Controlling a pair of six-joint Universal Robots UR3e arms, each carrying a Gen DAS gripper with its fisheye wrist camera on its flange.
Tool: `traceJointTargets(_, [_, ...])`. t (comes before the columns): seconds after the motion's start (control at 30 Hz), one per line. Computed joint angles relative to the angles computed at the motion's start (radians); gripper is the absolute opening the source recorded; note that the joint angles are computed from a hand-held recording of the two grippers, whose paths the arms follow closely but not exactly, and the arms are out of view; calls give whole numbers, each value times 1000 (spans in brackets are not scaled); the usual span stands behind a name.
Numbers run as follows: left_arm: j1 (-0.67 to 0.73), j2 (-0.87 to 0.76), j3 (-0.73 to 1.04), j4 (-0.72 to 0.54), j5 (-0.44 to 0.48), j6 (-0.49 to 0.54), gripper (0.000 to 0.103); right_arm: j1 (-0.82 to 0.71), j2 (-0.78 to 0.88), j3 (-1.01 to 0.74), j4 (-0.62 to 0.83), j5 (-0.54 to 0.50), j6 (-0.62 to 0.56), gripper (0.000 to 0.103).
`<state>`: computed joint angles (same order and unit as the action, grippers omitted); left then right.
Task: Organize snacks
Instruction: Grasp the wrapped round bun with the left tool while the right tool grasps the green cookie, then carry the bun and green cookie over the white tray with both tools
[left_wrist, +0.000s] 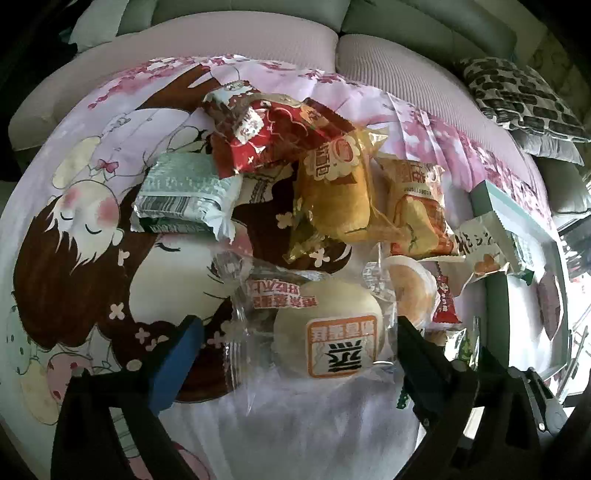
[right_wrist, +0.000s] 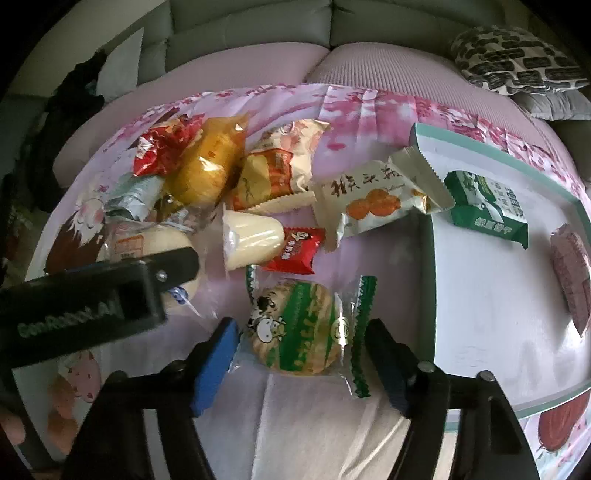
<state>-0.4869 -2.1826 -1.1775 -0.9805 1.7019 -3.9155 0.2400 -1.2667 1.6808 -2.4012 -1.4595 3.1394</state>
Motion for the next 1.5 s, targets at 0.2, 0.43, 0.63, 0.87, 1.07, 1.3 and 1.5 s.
traceJointTargets(0.2, [9, 9, -11, 35, -5, 2, 78, -9, -10, 7, -8, 15, 10, 57])
traceJointTargets(0.43, [8, 60, -64, 58, 1, 7, 65, -36, -48, 28, -4, 46, 10, 55])
traceJointTargets(0.63, [-4, 123, -122, 59, 42, 1, 64, -43, -70, 39, -1, 60, 13, 55])
traceJointTargets(0.87, [-30, 171, -129, 45, 103, -9, 64, -71, -144, 78, -20, 91, 21, 55])
traceJointTargets(1.07, [-60, 168, -74, 18, 150, 1, 64, -85, -169, 85, -21, 105, 34, 55])
traceJointTargets(1.3, [-100, 124, 26, -25, 197, 5, 64, -151, -222, 125, -36, 130, 50, 55])
traceJointTargets(1.5, [-130, 70, 132, -44, 202, 34, 64, -230, -266, 160, -40, 102, 72, 55])
